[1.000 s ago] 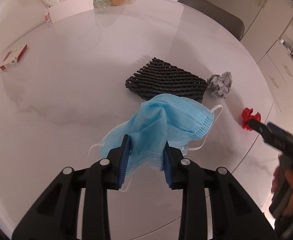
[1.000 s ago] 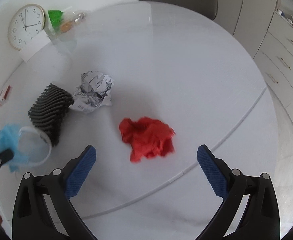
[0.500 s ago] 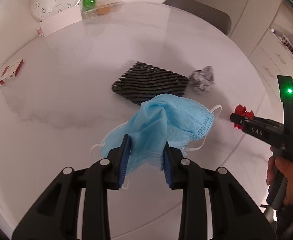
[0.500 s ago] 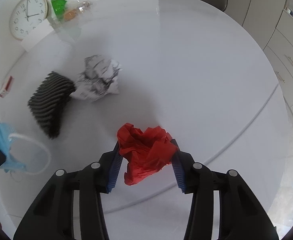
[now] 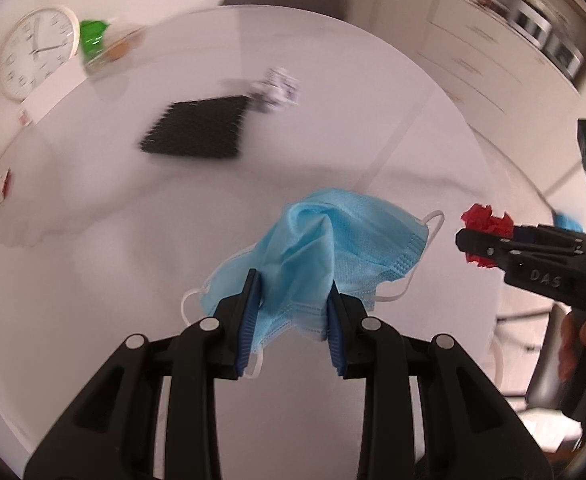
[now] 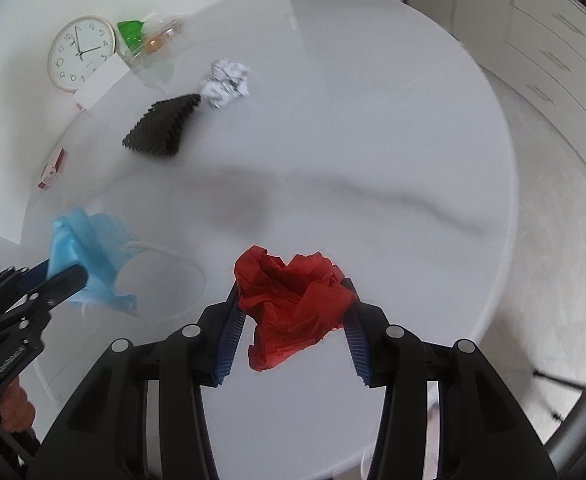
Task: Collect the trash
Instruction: 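Carry both items to the wastebasket and release the red paper with the right tool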
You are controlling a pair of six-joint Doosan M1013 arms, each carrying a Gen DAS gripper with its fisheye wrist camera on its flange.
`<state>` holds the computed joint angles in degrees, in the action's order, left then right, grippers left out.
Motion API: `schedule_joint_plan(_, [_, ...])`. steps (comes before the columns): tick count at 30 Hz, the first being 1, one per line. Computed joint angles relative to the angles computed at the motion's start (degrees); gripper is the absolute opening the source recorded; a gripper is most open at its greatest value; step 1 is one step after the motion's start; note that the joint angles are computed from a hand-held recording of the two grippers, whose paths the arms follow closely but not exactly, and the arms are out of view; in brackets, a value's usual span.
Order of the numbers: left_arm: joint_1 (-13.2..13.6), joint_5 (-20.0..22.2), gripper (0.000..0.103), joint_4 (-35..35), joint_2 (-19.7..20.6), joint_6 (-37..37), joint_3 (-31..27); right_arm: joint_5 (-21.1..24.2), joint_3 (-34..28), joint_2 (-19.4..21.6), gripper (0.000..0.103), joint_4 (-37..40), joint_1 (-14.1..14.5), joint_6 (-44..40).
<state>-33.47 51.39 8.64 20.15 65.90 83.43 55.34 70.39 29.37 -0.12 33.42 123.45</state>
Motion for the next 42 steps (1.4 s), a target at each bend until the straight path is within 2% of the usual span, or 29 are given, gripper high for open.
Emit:
schedule_joint_plan(9, [-3.2,-0.4,0.030,-5.2,-0.8,8.7,0.9,-2.9,10.8,-7.3,0.047,-4.1,1.5,10.8])
schedule_joint_plan(19, [-6.0,-0.3,0.030,-7.3,-0.1,15.1,-0.3,-4.8,17.1,-11.7,0.049,-7.2,1.6,19.5])
schedule_joint_plan(29, [-5.9,0.7,0.030,-8.6,0.2,21.0,-0.7,-5.9,21.4,-14.8,0.049,-10.0,1.4,25.5])
schedule_joint_plan(34, [-6.4,1.2,0.030,-9.1,1.0,24.2,-1.4,-4.2,24.9,-16.7,0.049,-11.0,1.3,30.2])
schedule_joint_plan(42, [-7.0,1.8,0.030,-9.8,1.2,27.7,-1.7,-1.6,30.9,-18.5,0.049,-8.3,1.1,35.0])
